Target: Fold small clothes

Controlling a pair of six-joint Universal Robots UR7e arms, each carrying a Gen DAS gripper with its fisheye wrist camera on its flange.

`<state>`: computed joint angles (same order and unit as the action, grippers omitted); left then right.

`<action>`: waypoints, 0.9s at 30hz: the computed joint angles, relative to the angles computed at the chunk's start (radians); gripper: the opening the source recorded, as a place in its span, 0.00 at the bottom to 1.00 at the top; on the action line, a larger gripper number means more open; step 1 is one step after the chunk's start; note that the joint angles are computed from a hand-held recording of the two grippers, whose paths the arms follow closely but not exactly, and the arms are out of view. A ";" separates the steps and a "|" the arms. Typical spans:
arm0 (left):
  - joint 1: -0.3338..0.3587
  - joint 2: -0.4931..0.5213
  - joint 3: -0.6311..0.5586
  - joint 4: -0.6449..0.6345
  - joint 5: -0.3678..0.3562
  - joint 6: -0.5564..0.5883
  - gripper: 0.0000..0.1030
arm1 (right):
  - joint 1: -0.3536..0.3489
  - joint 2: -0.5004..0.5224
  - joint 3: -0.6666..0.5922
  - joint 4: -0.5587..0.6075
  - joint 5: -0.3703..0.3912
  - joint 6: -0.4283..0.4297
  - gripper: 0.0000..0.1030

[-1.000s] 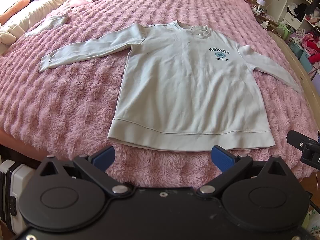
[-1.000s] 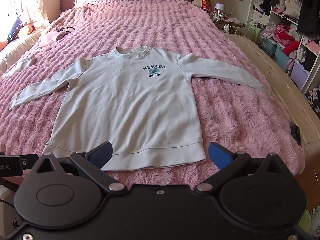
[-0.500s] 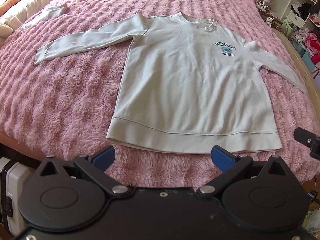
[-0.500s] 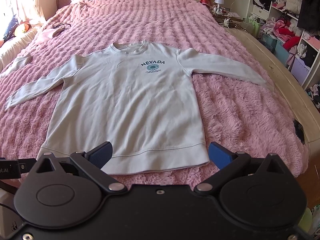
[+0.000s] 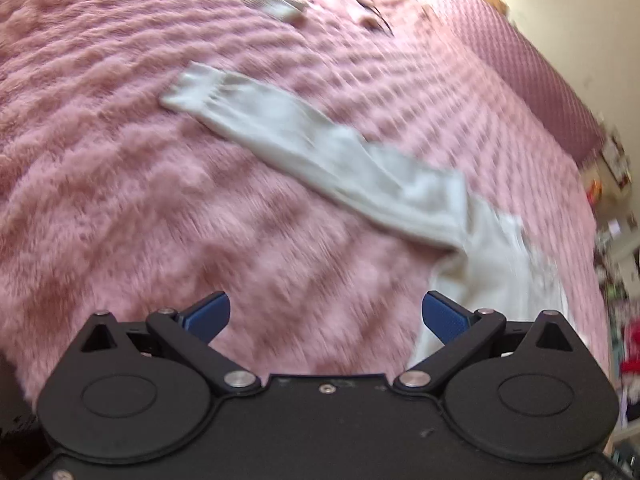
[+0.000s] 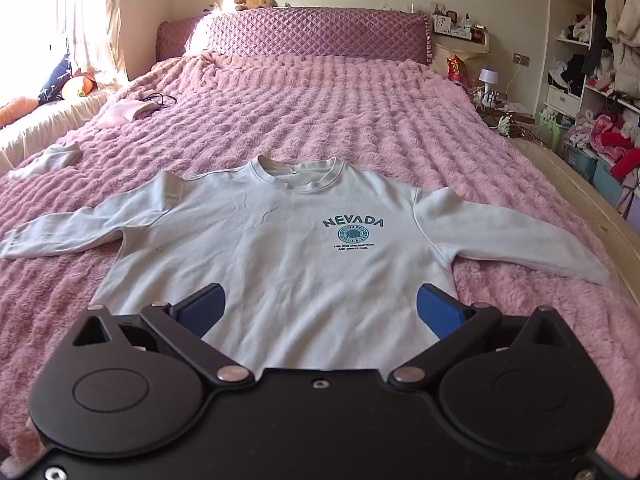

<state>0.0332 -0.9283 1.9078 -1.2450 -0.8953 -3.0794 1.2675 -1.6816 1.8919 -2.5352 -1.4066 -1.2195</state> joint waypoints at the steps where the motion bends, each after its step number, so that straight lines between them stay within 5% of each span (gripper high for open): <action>1: -0.002 -0.042 0.052 0.032 0.007 -0.071 1.00 | 0.012 0.026 -0.003 -0.013 -0.011 0.012 1.00; 5: 0.005 -0.206 0.260 0.140 0.032 -0.401 1.00 | 0.064 0.145 -0.020 -0.113 -0.121 0.156 0.99; 10: 0.024 -0.327 0.424 0.202 0.065 -0.791 0.96 | 0.089 0.252 -0.051 -0.154 -0.135 0.174 0.98; 16: 0.106 -0.373 0.435 0.347 0.088 -0.930 0.91 | 0.089 0.308 -0.083 -0.117 -0.150 0.264 0.98; 19: 0.147 -0.413 0.433 0.389 0.099 -0.931 0.55 | 0.083 0.320 -0.070 -0.147 -0.167 0.255 0.98; 20: 0.156 -0.440 0.441 0.363 0.096 -0.888 0.22 | 0.084 0.329 -0.077 -0.148 -0.178 0.253 0.98; 21: 0.164 -0.472 0.455 0.329 0.095 -0.842 0.06 | 0.084 0.331 -0.077 -0.153 -0.190 0.259 0.98; 24: 0.151 -0.430 0.435 0.369 0.100 -0.872 0.06 | 0.078 0.329 -0.090 -0.122 -0.190 0.276 0.98; 27: 0.146 -0.389 0.372 0.476 0.182 -0.911 0.06 | 0.075 0.326 -0.099 -0.109 -0.186 0.265 0.98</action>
